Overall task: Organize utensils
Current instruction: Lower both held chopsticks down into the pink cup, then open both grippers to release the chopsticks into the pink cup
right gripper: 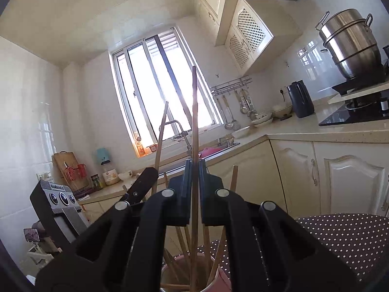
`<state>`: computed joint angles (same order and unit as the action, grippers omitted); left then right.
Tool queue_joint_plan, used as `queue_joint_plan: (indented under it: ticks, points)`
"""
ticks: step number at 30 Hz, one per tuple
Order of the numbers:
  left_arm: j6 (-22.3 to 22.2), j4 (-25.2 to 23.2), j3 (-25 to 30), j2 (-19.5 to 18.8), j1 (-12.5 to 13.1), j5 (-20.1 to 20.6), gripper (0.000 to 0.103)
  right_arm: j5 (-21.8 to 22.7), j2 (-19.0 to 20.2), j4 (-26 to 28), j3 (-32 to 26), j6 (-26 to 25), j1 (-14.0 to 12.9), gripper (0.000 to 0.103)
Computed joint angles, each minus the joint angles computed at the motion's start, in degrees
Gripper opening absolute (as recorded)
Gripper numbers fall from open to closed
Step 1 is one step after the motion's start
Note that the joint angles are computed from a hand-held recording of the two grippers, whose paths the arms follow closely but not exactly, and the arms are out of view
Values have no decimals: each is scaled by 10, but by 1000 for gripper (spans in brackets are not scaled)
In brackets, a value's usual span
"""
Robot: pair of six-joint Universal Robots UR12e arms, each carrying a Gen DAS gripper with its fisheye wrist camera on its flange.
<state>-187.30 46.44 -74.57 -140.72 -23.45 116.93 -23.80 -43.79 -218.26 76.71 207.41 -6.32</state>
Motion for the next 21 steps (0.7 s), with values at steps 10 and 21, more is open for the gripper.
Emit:
queue_joint_plan:
  ticks: [10, 21]
  points:
    - [-7, 10, 4, -4, 3, -8, 6, 16, 1, 12, 1, -11, 0, 6]
    - [47, -14, 22, -11, 1, -9, 6, 31, 7, 9, 0, -1, 0, 6]
